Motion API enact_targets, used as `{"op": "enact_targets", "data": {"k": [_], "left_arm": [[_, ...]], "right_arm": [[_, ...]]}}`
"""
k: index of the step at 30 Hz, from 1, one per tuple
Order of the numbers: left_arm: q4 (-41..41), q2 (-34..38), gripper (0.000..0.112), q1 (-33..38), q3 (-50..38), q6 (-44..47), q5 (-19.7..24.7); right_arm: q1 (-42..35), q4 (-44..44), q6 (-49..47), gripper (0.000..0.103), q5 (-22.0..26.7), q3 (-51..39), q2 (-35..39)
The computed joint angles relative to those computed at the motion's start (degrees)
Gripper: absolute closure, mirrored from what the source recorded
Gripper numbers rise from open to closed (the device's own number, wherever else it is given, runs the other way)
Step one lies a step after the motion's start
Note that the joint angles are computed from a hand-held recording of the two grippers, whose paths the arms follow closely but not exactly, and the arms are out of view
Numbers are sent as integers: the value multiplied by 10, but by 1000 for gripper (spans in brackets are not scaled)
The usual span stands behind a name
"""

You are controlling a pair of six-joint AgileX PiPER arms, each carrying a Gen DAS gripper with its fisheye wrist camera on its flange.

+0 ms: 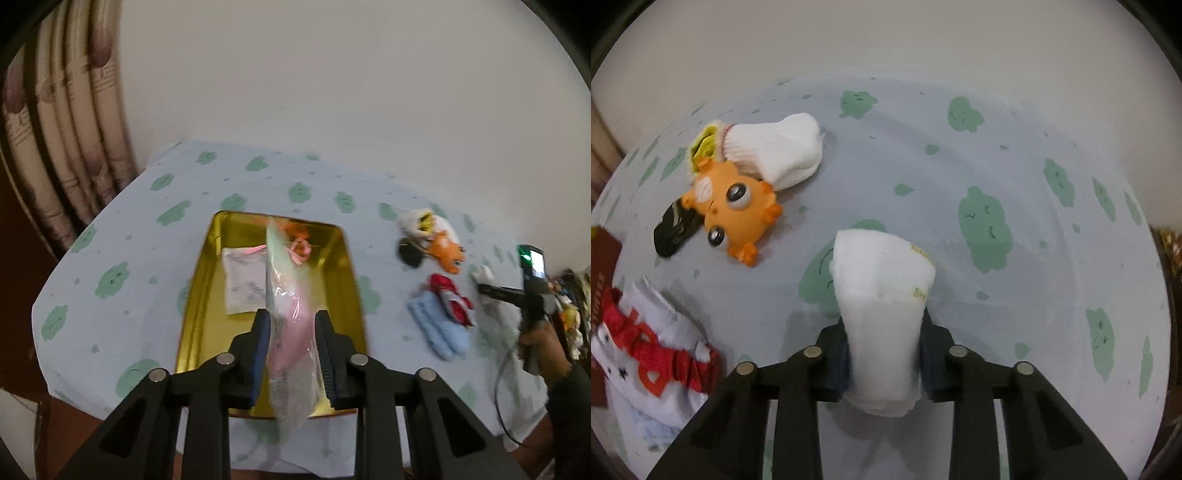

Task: Organize soft objects
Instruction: 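Carry the wipes into the gold tin with left tool while right tool grasps white folded sock, then carry the white folded sock over the gold tin and open the right tool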

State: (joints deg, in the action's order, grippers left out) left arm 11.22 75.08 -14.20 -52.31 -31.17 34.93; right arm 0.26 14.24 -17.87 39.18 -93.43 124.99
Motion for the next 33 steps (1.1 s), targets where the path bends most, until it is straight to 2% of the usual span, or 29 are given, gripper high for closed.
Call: {"op": "enact_targets", "data": {"k": [3, 5, 10, 15, 18, 21, 25, 28, 33], "left_arm": [[43, 24, 87, 8, 5, -38, -21], [21, 34, 87, 19, 8, -27, -35], [68, -7, 87, 2, 43, -109, -54], [167, -52, 86, -61, 67, -235, -17], [208, -77, 82, -94, 94, -309, -4], [243, -86, 78, -125, 115, -380, 34], [314, -86, 77, -164, 143, -467, 92], [325, -103, 77, -156, 163, -479, 85], [332, -139, 72, -131, 191, -482, 55]], "right_arm": [[-12, 25, -25, 79, -3, 15, -9], [-24, 47, -44, 79, 4, 22, -15], [-49, 124, -99, 79, 17, 65, -61], [-40, 199, -147, 79, 36, 109, -137], [-6, 236, -163, 79, 58, 119, -175], [55, 281, -163, 79, 90, 113, -200], [163, 301, -130, 79, 122, 51, -184], [237, 265, -79, 79, 117, -28, -134], [312, 160, 48, 79, 172, -256, 17]]}}
